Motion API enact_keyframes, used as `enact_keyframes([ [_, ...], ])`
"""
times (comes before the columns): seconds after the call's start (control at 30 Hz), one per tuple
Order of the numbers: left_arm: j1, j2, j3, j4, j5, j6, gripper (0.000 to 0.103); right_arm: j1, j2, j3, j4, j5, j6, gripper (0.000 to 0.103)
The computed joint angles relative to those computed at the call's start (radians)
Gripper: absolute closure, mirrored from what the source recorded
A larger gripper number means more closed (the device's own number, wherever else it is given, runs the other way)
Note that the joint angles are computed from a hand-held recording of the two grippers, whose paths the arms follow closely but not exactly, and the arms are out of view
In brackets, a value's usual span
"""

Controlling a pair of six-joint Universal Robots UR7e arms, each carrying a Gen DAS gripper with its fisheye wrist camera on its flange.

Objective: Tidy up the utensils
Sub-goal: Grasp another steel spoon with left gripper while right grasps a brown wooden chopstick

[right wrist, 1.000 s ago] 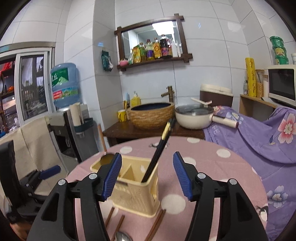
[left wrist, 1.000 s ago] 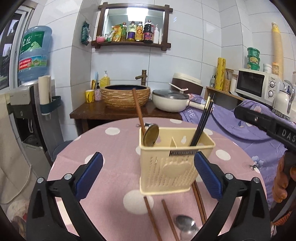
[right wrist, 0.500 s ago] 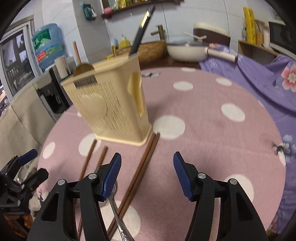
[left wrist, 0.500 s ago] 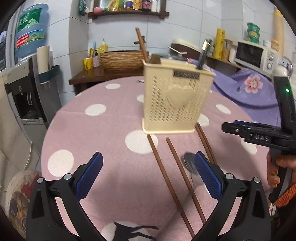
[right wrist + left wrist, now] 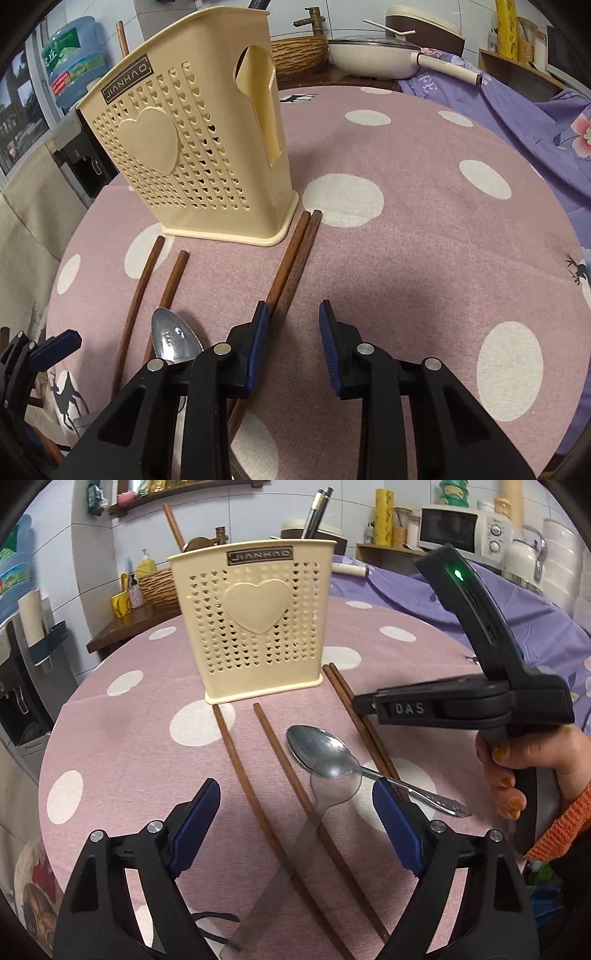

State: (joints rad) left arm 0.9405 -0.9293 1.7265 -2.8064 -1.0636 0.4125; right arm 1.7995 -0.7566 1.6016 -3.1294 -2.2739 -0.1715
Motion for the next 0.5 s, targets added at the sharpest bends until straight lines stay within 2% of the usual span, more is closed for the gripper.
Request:
enact_keyframes([
  [0.07,-0.003,0.008,0.001,-0.002,0.010,0.008,0.021,0.003,0.004,-0.014,0.024,-0.017,0.011,0.076],
  [0.17,-0.003,0.017,-0.004,0.012,0.013,0.016,0.028,0.002,0.012,-0.048,0.076,-0.039,0.027,0.076],
  [0.33,-0.010,0.036,-0.011,0.016,0.024,0.040,0.031,0.008,0.051,-0.124,0.138,-0.091,0.032,0.085],
  [0.5,-0.012,0.062,-0.035,0.032,0.037,0.061,0.038,0.004,0.068,-0.167,0.174,-0.105,0.048,0.089],
])
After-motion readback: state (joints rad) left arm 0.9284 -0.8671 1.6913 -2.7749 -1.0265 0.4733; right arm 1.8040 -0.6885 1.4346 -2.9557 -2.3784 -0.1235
